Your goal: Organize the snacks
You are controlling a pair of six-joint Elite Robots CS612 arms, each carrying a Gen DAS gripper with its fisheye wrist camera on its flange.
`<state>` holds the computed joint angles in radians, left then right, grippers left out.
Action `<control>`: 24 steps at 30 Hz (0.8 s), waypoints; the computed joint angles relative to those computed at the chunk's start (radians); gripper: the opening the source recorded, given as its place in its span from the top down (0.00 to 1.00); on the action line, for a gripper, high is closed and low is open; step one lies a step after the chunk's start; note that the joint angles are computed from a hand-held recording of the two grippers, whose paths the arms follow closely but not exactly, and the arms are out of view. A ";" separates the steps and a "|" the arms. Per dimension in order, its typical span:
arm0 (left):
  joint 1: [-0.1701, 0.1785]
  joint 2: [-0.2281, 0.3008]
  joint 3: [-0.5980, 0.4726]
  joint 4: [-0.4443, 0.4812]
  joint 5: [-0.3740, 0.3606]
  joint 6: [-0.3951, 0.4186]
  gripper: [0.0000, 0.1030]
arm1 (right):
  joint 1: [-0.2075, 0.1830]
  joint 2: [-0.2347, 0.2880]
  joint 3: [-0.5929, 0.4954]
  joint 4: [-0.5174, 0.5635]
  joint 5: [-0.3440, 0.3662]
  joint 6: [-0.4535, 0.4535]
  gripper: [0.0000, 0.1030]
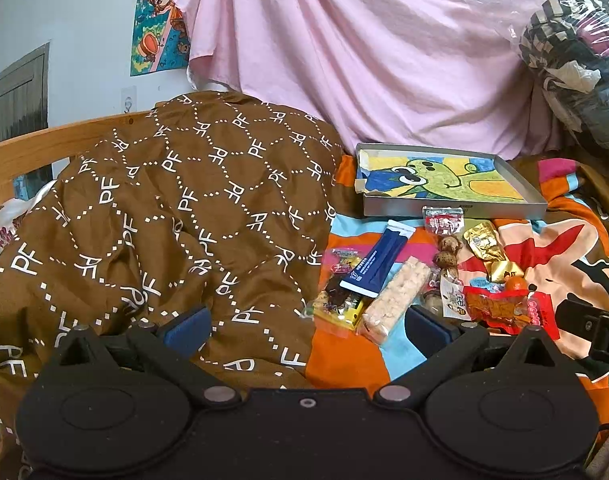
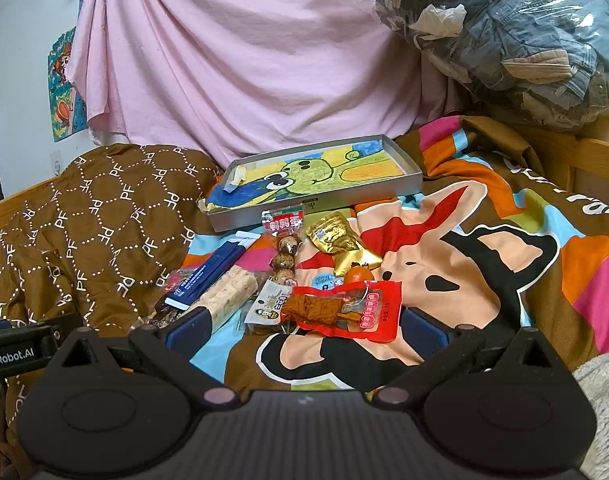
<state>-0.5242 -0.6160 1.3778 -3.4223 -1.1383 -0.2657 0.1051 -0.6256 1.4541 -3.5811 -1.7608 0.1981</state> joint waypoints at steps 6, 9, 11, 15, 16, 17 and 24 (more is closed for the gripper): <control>0.001 0.005 -0.001 -0.001 -0.006 0.002 0.01 | -0.002 0.001 -0.002 0.001 0.004 0.001 0.00; 0.002 0.006 0.000 0.001 -0.008 0.002 0.01 | 0.000 0.001 -0.002 0.003 0.005 0.006 0.00; 0.003 0.007 -0.001 0.004 -0.009 0.002 0.01 | -0.002 0.002 -0.003 0.005 0.008 0.008 0.00; 0.004 0.005 -0.001 0.016 -0.012 -0.001 0.01 | -0.002 0.003 -0.006 0.007 0.012 0.010 0.00; 0.004 0.004 -0.001 0.019 -0.013 -0.001 0.01 | -0.003 0.001 -0.002 0.007 0.014 0.010 0.00; 0.004 0.004 -0.001 0.023 -0.013 -0.003 0.01 | -0.004 0.000 -0.002 0.007 0.017 0.011 0.00; 0.005 0.005 -0.006 0.048 -0.017 -0.008 0.01 | -0.006 0.001 -0.002 0.009 0.038 0.014 0.00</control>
<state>-0.5190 -0.6106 1.3723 -3.3746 -1.1548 -0.2733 0.0986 -0.6242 1.4519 -3.5718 -1.7230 0.2118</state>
